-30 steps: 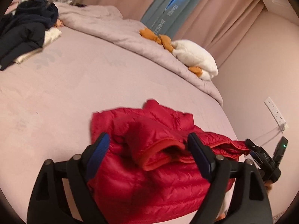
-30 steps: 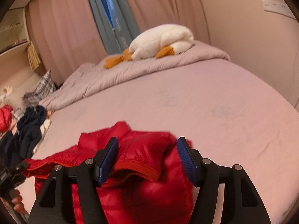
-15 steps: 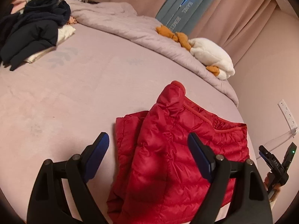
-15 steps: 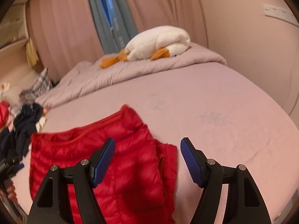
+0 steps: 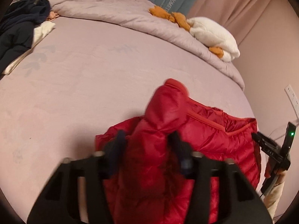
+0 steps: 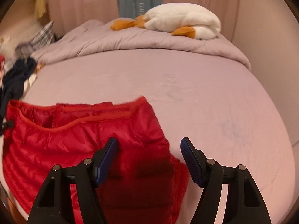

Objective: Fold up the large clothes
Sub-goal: 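Grasp the jacket's folded edge with the left gripper while the right gripper grasps beside it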

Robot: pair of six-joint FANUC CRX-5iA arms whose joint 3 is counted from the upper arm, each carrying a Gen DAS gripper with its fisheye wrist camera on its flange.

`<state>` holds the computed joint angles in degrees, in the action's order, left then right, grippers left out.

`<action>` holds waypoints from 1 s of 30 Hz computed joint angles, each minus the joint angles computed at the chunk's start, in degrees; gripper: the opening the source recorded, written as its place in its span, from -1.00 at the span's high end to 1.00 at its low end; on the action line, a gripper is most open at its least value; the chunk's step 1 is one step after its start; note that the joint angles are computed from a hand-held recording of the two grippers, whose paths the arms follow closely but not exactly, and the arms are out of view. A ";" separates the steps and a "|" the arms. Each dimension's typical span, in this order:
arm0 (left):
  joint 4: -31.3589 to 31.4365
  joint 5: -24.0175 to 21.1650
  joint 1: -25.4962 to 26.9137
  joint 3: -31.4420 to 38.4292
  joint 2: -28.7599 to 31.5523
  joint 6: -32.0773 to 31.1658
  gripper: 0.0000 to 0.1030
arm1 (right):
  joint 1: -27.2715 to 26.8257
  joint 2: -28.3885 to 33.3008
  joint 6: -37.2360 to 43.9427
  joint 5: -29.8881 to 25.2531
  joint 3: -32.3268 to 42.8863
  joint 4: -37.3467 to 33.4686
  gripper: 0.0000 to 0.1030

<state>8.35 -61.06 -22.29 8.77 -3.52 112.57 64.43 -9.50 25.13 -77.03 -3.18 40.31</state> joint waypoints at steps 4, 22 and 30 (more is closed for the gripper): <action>-6.66 -1.27 -2.18 3.38 1.78 3.04 0.75 | 0.04 2.56 4.86 -2.12 1.68 0.50 0.94; -5.21 -5.03 -0.30 9.38 10.86 3.89 0.65 | -8.38 6.78 4.70 0.35 3.87 -5.15 0.96; -3.55 -4.62 0.49 7.42 8.97 5.09 0.46 | -6.82 6.91 1.86 -1.51 1.95 -2.92 0.96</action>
